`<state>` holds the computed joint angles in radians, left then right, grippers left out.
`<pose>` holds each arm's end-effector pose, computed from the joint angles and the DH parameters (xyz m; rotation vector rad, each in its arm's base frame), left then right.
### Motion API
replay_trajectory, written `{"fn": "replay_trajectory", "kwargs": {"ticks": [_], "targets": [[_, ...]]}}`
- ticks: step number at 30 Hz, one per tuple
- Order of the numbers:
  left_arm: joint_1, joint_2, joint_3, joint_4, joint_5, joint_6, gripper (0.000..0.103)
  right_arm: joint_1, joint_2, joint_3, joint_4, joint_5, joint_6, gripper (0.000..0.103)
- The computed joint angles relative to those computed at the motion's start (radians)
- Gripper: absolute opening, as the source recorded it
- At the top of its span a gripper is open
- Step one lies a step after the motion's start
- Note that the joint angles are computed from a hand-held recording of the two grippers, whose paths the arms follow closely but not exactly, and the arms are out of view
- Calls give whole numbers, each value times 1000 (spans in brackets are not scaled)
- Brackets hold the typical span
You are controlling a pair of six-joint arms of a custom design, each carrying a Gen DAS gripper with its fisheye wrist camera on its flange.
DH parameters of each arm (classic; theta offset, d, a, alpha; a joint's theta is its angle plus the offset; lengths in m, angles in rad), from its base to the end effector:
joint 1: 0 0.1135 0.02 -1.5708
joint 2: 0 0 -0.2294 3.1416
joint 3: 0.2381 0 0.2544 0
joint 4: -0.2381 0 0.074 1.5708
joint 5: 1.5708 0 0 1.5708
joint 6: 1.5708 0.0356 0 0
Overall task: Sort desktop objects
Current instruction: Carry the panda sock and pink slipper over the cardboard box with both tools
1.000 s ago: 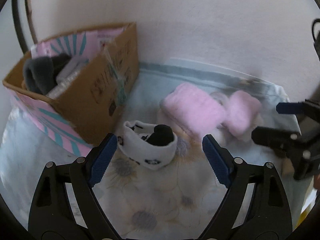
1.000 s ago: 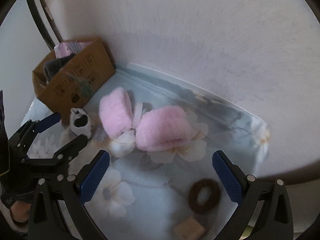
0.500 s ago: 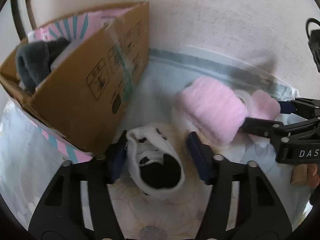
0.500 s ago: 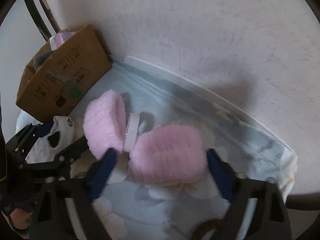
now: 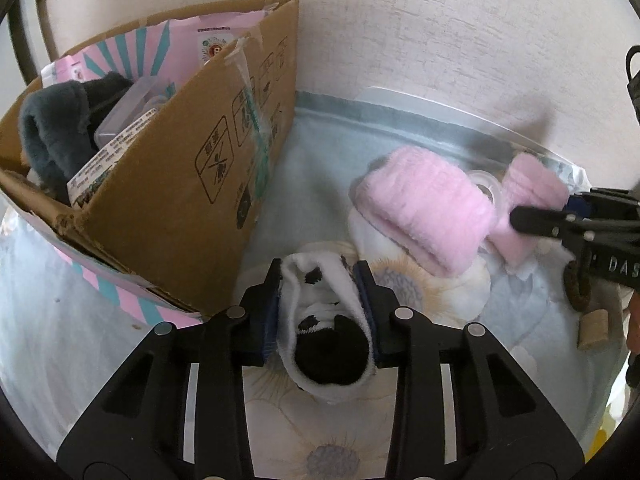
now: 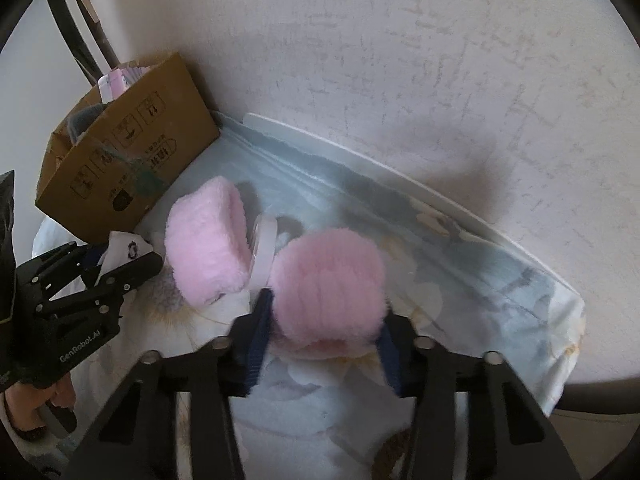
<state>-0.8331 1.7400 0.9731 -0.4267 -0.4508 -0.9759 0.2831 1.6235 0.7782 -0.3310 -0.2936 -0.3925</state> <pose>0.2249 -0.2244 0.1127 -0.2944 2.5454 -0.0213 0.2684 0.0888 0.0977 -0.9735 2.5299 0.3704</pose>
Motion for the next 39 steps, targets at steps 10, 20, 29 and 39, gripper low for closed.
{"fn": "replay_trajectory", "kwargs": {"ticks": [10, 20, 29, 39], "targets": [[-87, -71, 29, -68, -42, 59, 30, -34, -164, -63, -63, 21, 4, 22], [-97, -363, 24, -226, -43, 192, 30, -39, -427, -21, -299, 68, 45, 22], [194, -517, 171, -381, 138, 579, 30, 46, -527, 229, -606, 143, 112, 22], [562, -545, 305, -469, 363, 871, 30, 318, -409, 468, -648, 193, 352, 22]]}}
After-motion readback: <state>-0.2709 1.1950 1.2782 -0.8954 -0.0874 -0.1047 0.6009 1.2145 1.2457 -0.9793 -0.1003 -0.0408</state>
